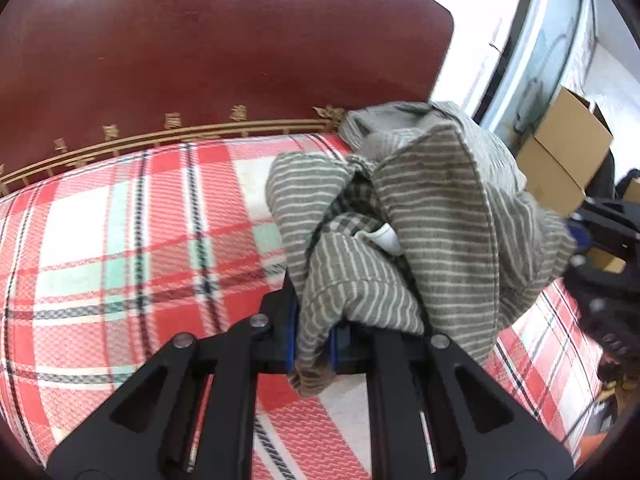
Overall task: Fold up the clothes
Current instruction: 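Raise the shirt high with both tools to shake it out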
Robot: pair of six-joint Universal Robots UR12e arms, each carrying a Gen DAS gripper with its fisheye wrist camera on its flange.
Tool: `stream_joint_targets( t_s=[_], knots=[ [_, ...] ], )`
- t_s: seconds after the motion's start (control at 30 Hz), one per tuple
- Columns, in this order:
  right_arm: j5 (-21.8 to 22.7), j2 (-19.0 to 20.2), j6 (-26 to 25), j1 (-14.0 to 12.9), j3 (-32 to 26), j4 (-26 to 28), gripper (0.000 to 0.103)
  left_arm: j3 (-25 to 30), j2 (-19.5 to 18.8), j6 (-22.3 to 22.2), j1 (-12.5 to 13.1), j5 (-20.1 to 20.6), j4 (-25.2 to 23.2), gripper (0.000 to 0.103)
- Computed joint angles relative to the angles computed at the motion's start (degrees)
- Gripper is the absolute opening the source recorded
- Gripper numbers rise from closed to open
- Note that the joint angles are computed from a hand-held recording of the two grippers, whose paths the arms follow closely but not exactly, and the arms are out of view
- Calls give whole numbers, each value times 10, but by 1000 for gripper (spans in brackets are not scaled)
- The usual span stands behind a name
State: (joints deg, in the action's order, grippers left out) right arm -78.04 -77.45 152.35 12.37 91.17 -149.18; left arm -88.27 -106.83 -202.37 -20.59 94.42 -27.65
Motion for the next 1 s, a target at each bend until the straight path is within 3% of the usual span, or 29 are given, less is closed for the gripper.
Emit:
stream_joint_targets(
  t_s=[0.2,0.33,0.47,0.67,0.8,0.9,1.0],
  knots=[
    [128,-52,132,-42,17,-101,7,-11,31,-25,10,17,76,12],
    [144,-87,186,-50,27,-172,7,-7,60,6,6,47,139,9],
    [195,-116,225,-57,47,-234,6,1,81,49,-6,77,192,8],
    [231,-152,263,-62,71,-278,6,-21,129,74,-18,105,227,8],
    [274,-167,305,-66,73,-320,6,-39,165,110,-23,122,266,8],
    [277,-184,307,-56,74,-341,6,-47,191,170,-46,165,303,8],
    [273,-202,311,-43,77,-361,6,-45,215,225,-70,198,308,8]
  ],
)
